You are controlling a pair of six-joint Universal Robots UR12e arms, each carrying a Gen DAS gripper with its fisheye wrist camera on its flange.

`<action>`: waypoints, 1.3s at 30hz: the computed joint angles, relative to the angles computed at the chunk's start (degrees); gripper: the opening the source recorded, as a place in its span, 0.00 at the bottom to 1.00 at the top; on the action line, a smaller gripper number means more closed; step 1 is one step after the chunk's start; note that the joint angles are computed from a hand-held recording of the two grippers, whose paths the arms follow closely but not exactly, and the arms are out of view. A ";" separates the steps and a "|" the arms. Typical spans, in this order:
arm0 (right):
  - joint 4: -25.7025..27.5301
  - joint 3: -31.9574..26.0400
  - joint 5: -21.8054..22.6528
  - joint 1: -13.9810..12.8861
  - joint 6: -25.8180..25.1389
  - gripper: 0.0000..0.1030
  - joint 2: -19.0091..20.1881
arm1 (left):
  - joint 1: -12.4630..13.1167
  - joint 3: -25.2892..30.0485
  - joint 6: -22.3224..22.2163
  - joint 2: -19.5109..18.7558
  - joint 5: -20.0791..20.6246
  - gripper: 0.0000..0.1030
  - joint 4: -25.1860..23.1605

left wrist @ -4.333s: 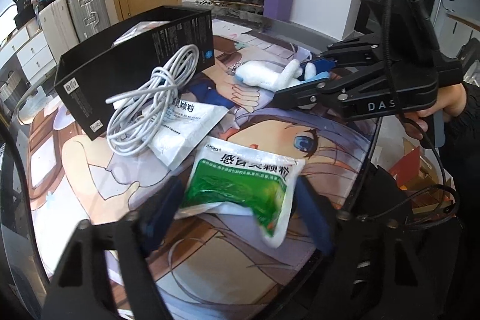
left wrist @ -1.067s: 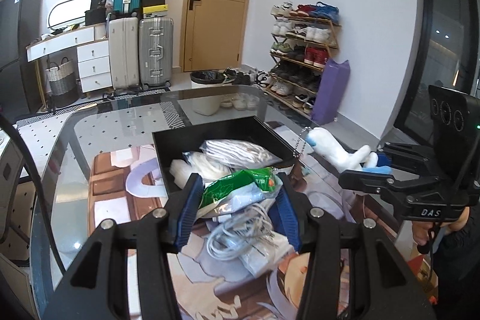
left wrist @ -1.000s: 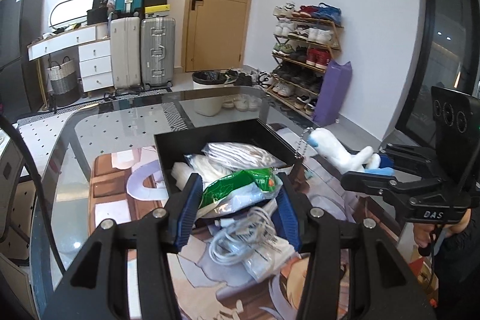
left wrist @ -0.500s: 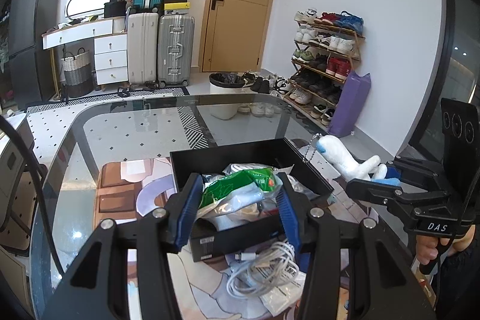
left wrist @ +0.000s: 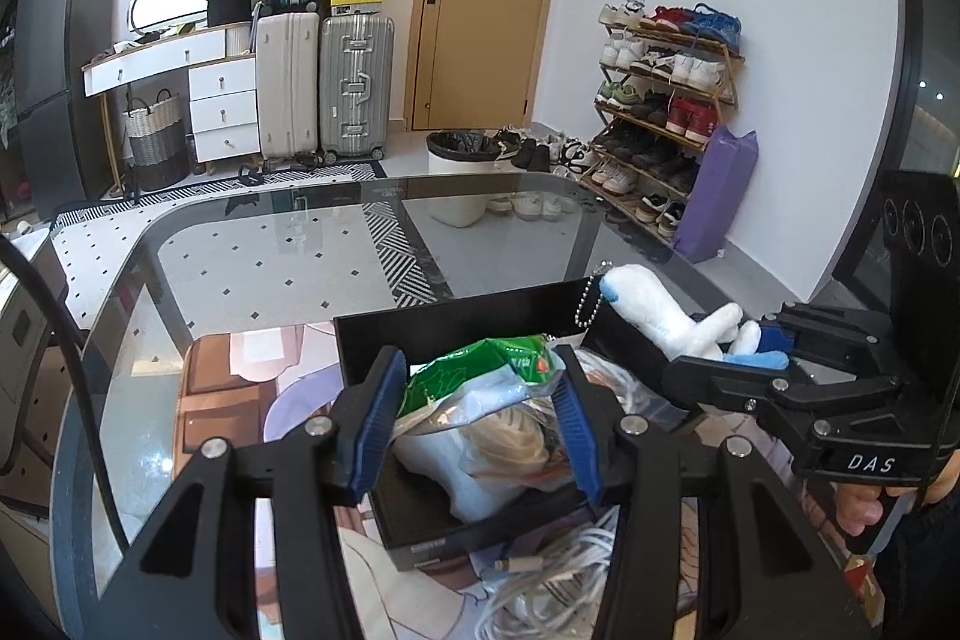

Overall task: Organize soft objects
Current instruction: 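Open both tools to release the packet and plush into the black box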

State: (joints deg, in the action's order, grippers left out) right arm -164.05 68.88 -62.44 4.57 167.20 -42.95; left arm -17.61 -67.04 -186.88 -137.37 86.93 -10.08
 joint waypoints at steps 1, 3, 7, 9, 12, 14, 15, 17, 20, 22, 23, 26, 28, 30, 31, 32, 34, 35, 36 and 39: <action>0.36 -0.54 -0.18 0.04 0.03 0.37 0.32 | 0.05 0.55 0.16 -0.28 0.05 0.47 -0.55; 1.33 -1.66 -0.47 0.18 0.04 0.37 0.89 | 0.06 1.29 0.38 -0.68 0.06 0.47 -1.40; 2.73 -3.80 -1.79 0.58 0.44 0.37 2.12 | -0.10 2.25 1.10 -1.33 0.69 0.47 -2.53; 3.55 -4.69 -2.35 0.75 0.41 0.37 2.64 | -0.28 2.91 1.53 -1.72 1.34 0.47 -3.46; 4.49 -6.15 -3.51 0.95 0.60 0.37 3.50 | -0.40 3.54 2.18 -2.09 1.61 0.47 -4.62; 4.72 -6.86 -4.42 1.10 0.61 0.37 3.94 | -0.42 3.80 2.43 -2.23 1.81 0.47 -5.08; 4.64 -7.10 -4.60 1.13 0.74 0.37 4.12 | -0.46 4.02 2.50 -2.34 1.95 0.47 -5.33; 4.93 -7.55 -4.38 1.06 0.81 0.37 4.40 | -0.46 4.22 2.44 -2.37 1.92 0.47 -5.96; 4.52 -7.46 -4.71 0.97 1.24 0.38 4.40 | -0.42 3.92 2.34 -2.12 1.75 0.50 -6.19; 3.63 -6.54 -4.48 0.82 1.81 0.41 3.95 | -0.47 3.64 2.35 -1.99 1.71 0.57 -5.64; 2.98 -5.97 -4.25 0.72 2.22 0.44 3.69 | -0.43 3.33 2.33 -1.85 1.56 0.59 -5.36; 1.44 -4.08 -3.98 0.48 2.85 0.50 2.80 | -0.51 2.38 2.18 -1.23 1.65 0.69 -5.45; 0.31 -2.55 -4.14 0.30 3.04 0.61 2.14 | -0.54 1.46 2.73 -0.67 1.38 0.75 -5.19; -1.26 -0.79 -4.30 0.09 3.53 0.77 1.44 | -0.63 0.11 3.24 0.00 1.39 0.81 -3.62; -1.69 -0.14 -4.16 -0.01 3.86 0.81 1.18 | -0.76 -0.45 3.53 0.33 1.98 0.86 -3.10; -1.98 0.52 -4.04 -0.12 4.23 0.85 0.88 | -0.88 -1.35 3.92 0.77 2.54 0.88 -2.24; -3.28 1.95 -3.72 -0.41 5.31 0.90 0.35 | -0.96 -2.47 4.06 1.34 2.88 0.93 -1.00; -3.84 2.50 -3.61 -0.52 5.73 0.95 0.12 | -0.95 -3.27 3.89 1.76 2.88 0.95 -0.31; -4.60 3.22 -3.55 -0.60 6.20 0.97 -0.14 | -0.88 -4.04 3.75 2.09 2.80 0.97 0.31; -6.18 5.29 -3.38 -0.77 6.67 0.99 -0.89 | -0.57 -5.99 3.00 3.13 2.08 0.98 1.21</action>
State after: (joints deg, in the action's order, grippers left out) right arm -170.23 74.17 -65.82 3.80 173.87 -43.85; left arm -18.18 -73.03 -183.88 -134.24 89.01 -8.87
